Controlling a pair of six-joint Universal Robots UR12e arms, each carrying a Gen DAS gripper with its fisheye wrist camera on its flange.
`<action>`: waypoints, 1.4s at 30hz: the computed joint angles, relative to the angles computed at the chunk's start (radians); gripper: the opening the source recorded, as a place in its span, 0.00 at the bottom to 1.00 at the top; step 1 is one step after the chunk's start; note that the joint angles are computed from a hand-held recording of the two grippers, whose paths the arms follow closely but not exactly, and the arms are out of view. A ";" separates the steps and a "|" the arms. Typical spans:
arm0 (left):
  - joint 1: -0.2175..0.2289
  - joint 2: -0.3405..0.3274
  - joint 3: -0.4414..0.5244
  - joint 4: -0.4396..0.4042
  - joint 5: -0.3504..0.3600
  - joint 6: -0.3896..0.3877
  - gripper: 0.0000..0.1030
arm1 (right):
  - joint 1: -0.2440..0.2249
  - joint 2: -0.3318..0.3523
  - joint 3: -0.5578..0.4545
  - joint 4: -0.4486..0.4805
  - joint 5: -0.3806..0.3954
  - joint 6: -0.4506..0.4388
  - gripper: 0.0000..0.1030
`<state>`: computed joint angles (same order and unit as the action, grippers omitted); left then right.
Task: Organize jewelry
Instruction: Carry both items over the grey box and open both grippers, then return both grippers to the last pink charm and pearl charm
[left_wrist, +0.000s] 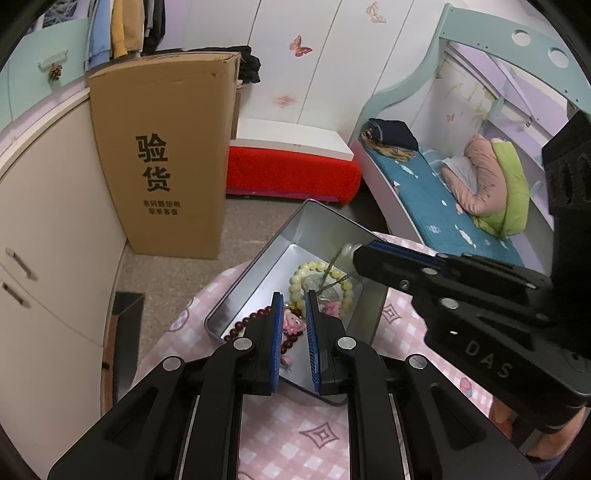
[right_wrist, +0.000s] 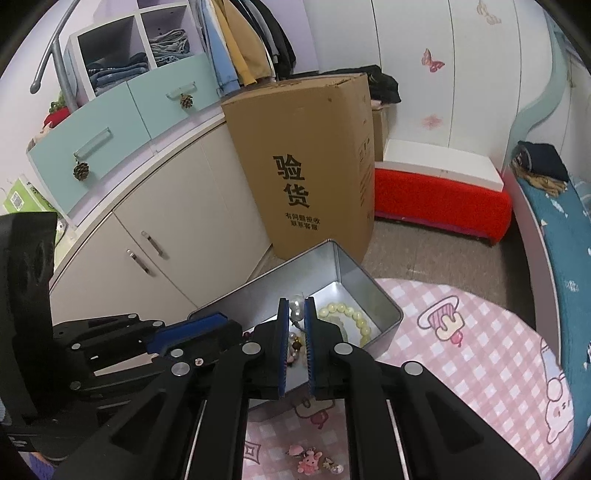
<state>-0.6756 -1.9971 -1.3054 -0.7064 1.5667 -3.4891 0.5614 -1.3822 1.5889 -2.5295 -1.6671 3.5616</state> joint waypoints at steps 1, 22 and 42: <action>-0.001 0.001 -0.001 0.000 0.002 -0.002 0.14 | 0.000 -0.001 0.001 0.003 -0.005 0.003 0.11; -0.073 0.094 -0.128 0.159 0.131 -0.034 0.64 | 0.012 -0.176 0.204 -0.043 -0.121 0.054 0.34; -0.104 0.109 -0.209 0.101 0.160 -0.114 0.64 | 0.056 -0.110 0.219 0.023 -0.110 -0.053 0.38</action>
